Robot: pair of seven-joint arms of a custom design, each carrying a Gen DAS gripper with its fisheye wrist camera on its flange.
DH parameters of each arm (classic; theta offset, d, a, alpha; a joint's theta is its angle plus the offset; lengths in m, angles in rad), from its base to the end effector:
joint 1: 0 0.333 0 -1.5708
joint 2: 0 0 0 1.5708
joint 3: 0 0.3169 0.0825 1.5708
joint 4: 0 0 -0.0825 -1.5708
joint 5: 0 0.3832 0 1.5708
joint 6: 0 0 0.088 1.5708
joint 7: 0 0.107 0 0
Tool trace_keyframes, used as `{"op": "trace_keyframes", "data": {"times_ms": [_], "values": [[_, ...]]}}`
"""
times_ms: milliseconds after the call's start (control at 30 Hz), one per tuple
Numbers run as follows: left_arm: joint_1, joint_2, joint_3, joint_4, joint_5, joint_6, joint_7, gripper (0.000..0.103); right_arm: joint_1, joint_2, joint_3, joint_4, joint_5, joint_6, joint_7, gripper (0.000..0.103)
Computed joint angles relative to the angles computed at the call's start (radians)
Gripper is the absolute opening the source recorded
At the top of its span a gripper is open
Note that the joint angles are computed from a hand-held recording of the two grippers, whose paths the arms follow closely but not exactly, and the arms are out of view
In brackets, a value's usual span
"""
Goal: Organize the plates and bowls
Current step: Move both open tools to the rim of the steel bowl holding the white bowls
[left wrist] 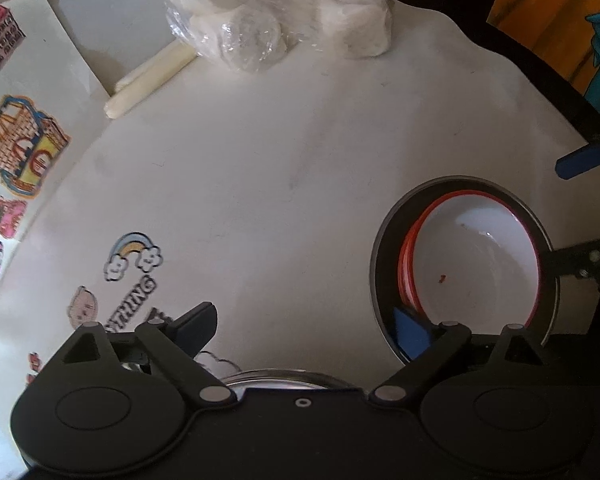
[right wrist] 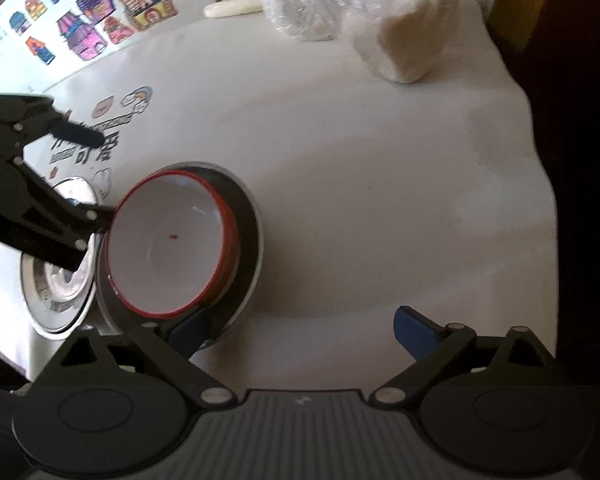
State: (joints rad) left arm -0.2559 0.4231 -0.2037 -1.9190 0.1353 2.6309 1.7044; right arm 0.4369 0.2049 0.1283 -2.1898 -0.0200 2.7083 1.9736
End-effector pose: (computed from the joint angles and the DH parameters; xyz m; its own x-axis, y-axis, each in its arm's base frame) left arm 0.5875 -0.2840 0.3079 -0.6148 -0.7868 -0.0540 -0.7442 0.6014 -0.2907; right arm 0.4926 0.3116 0.3277 0.1889 -0.9729 -0.1331 -0.9487 -0.1458 -0.2806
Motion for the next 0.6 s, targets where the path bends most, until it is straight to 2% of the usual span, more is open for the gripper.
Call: {"op": "trace_keyframes", "data": {"times_ms": [133,300,600], "values": [[-0.007,0.009,-0.008,0.002,-0.018,0.016,-0.019,0.094,0.009,-0.002,-0.026,-0.002,-0.061,-0.02,0.059,0.096],[-0.018,0.022,-0.014,0.015,-0.025,0.019,-0.032,0.094,-0.009,-0.01,-0.03,-0.024,-0.064,-0.009,0.093,0.095],[-0.025,0.024,-0.013,0.018,-0.021,0.017,-0.04,0.094,-0.03,-0.017,-0.017,-0.034,-0.037,-0.005,0.046,0.09]]}}
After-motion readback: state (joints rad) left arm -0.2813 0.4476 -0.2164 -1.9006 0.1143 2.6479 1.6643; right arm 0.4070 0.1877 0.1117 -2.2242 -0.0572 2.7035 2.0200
